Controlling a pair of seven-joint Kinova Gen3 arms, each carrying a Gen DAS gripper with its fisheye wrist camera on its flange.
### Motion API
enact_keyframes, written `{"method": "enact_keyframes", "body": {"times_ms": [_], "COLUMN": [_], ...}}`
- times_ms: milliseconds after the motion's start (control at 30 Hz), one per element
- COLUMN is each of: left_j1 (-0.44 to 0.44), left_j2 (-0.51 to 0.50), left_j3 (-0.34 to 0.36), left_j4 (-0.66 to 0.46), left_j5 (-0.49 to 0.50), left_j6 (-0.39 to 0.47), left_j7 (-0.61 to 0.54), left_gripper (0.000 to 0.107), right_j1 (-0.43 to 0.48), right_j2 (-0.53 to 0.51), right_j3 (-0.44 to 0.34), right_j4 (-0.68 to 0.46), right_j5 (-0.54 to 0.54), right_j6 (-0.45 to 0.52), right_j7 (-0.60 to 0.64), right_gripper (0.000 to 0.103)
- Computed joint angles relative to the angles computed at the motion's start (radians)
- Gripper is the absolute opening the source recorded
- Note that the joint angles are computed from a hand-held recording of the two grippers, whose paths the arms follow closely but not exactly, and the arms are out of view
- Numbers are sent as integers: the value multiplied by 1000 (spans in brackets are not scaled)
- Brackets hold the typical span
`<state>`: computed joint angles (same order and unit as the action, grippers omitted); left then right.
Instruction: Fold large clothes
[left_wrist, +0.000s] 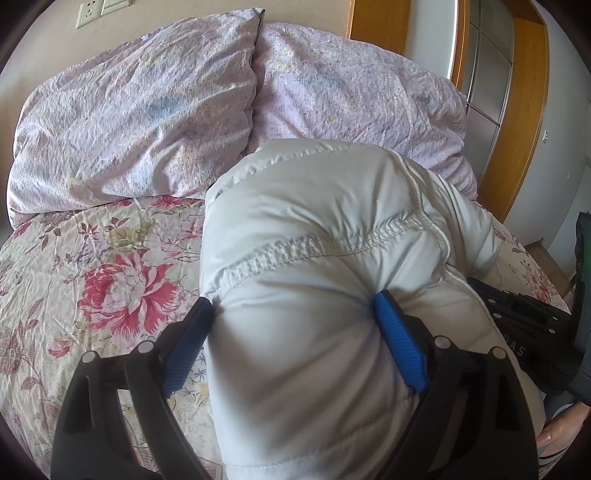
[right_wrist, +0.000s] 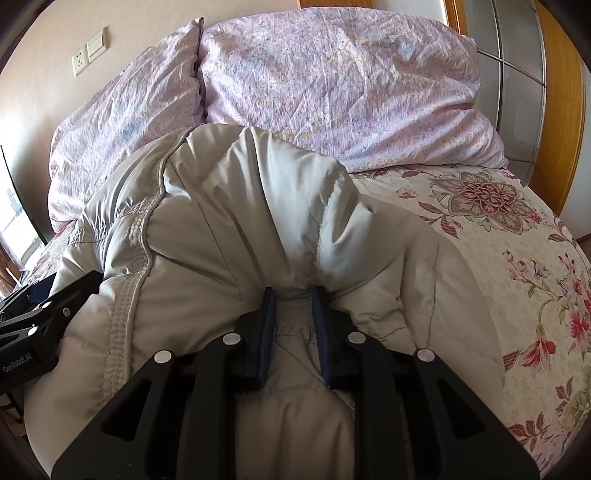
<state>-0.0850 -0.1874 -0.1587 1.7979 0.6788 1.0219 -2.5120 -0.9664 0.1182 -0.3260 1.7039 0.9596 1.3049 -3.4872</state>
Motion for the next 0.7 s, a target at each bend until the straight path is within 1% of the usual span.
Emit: {"method": "enact_keyframes", "body": {"times_ms": [300, 433, 533, 567, 633, 700], "left_j1": [-12, -14, -12, -12, -14, -20], "left_j2": [12, 5, 6, 10, 25, 42], "left_j3": [-9, 1, 19, 21, 17, 16], "left_j4": [20, 27, -18, -47, -95, -142], "left_j5": [36, 28, -30, -51, -70, -74], "left_j6": [3, -12, 13, 37, 83, 119], "left_j7": [-24, -18, 29, 46, 76, 104], "left_gripper": [91, 92, 91, 91, 91, 91], "right_j1": [-5, -3, 16, 19, 39, 38], "right_j2": [0, 3, -3, -5, -19, -36], "right_j3": [-1, 0, 6, 7, 2, 6], "right_j4": [8, -3, -52, -67, -109, -120], "right_j5": [10, 3, -60, -79, -125, -136], "right_j6": [2, 8, 19, 28, 45, 45], "right_j7": [-11, 2, 85, 105, 155, 161], "right_gripper": [21, 21, 21, 21, 21, 21]}}
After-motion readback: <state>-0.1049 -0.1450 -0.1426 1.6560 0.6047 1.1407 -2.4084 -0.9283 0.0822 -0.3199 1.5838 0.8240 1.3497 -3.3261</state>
